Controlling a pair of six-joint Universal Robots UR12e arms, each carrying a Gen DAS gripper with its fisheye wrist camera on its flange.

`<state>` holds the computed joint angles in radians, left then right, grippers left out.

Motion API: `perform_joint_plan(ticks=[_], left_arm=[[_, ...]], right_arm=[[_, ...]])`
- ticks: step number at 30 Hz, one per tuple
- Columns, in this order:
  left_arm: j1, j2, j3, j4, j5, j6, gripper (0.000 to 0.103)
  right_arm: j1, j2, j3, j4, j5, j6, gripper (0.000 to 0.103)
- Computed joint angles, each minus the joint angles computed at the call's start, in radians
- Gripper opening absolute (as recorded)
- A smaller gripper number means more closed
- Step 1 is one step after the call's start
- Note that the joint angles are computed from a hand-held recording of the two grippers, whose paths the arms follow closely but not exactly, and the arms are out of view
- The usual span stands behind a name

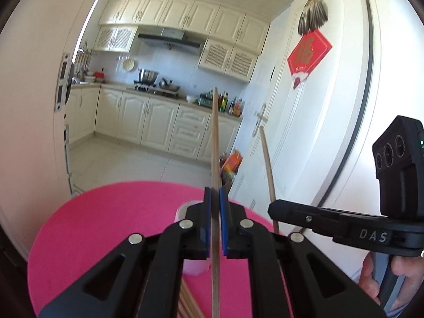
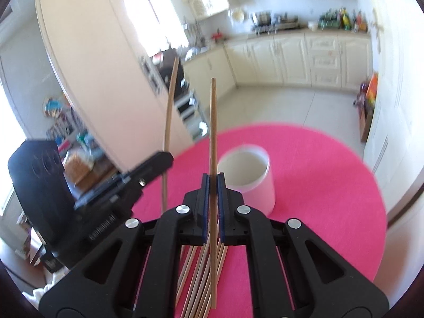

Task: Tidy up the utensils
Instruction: 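Lift both held chopsticks upright and carry them over the pink cup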

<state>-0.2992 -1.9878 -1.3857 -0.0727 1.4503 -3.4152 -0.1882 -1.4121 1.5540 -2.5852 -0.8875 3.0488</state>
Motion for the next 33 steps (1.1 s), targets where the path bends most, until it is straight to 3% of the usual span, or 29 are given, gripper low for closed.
perform_joint_plan(ticks=[6,10,15,20,24,33], left_arm=[[-0.027,-0.072,0.083,0.131,0.110,-0.018,0.006],[-0.034,-0.113,0.130,0.193,0.154,-0.008,0.006],[-0.036,-0.155,0.179,0.256,0.209,-0.030,0.006],[-0.039,-0.191,0.217,0.278,0.243,-0.016,0.007],[-0.031,-0.205,0.229,0.261,0.227,-0.020,0.006],[-0.026,-0.179,0.176,0.217,0.209,0.032,0.007]], right_arm=[[0.011,0.047,-0.013,-0.263,-0.049,0.138,0.006],[0.015,0.084,-0.013,-0.487,-0.106,0.261,0.006],[0.013,0.135,-0.036,-0.645,-0.125,0.344,0.006],[0.017,0.167,-0.056,-0.710,-0.146,0.386,0.006],[0.030,0.178,-0.055,-0.725,-0.162,0.366,0.006],[0.034,0.176,-0.032,-0.713,-0.176,0.334,0.006]])
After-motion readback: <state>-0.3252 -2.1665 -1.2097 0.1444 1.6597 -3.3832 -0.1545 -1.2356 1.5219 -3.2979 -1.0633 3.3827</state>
